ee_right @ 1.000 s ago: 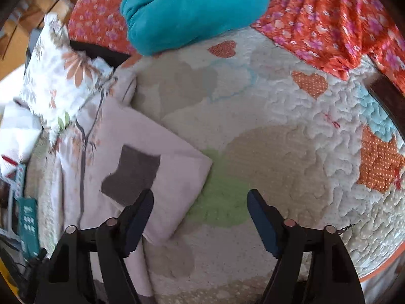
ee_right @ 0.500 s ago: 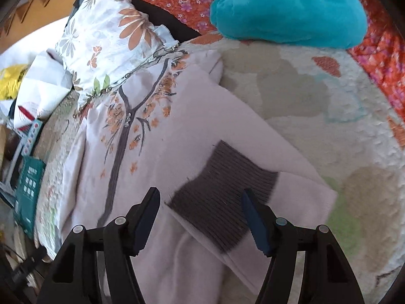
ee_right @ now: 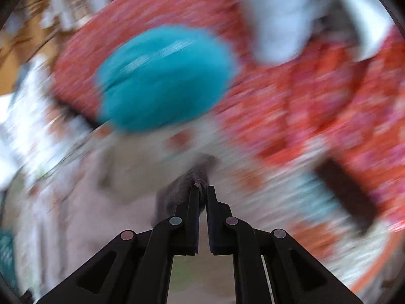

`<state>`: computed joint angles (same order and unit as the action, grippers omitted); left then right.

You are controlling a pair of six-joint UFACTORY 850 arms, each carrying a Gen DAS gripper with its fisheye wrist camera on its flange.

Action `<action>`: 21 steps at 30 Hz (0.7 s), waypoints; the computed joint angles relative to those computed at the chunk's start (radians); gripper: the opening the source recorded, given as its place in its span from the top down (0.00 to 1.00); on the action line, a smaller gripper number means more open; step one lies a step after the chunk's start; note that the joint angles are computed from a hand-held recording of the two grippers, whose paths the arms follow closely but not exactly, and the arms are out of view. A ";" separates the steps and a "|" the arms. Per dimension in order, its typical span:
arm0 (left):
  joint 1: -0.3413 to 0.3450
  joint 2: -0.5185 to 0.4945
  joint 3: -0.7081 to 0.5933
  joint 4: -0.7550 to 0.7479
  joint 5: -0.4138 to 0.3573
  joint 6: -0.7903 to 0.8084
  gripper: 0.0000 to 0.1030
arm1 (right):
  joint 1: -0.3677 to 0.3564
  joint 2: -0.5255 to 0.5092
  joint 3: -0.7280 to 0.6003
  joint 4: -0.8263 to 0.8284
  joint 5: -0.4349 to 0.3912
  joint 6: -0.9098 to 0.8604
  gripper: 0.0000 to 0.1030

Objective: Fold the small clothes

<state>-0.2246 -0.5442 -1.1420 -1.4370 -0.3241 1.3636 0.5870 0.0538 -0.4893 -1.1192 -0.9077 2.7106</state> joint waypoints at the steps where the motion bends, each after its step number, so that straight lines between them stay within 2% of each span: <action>1: 0.004 0.001 -0.002 -0.006 -0.003 -0.002 0.18 | -0.001 0.040 0.019 0.060 -0.053 -0.025 0.95; 3: 0.018 0.002 -0.008 -0.015 -0.016 -0.005 0.18 | 0.005 0.140 0.063 0.170 -0.186 -0.050 0.95; 5: 0.031 0.003 -0.013 -0.024 -0.030 -0.007 0.18 | 0.004 0.215 0.090 0.200 -0.249 -0.053 0.95; 7: 0.042 0.007 -0.014 -0.041 -0.039 0.003 0.18 | 0.013 0.265 0.088 0.183 -0.281 -0.055 0.95; 9: 0.053 0.008 -0.018 -0.039 -0.056 -0.001 0.18 | 0.014 0.234 0.041 0.142 -0.277 -0.082 0.95; 12: 0.077 0.011 -0.026 -0.028 -0.086 -0.019 0.18 | 0.006 0.154 -0.046 0.028 -0.187 -0.107 0.95; 14: 0.098 0.017 -0.026 -0.038 -0.111 -0.014 0.18 | -0.013 0.059 -0.137 -0.070 -0.078 -0.119 0.95; 17: 0.136 0.028 -0.019 -0.076 -0.143 0.026 0.18 | -0.056 -0.141 -0.333 -0.234 0.134 -0.145 0.95; 21: 0.187 0.031 -0.012 -0.105 -0.162 0.062 0.18 | -0.065 -0.395 -0.598 -0.321 0.331 -0.186 0.95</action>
<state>-0.0375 -0.5137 -1.1544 -1.5425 -0.4861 1.4257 0.5223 -0.3412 -1.0872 -1.4398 -0.5766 2.5250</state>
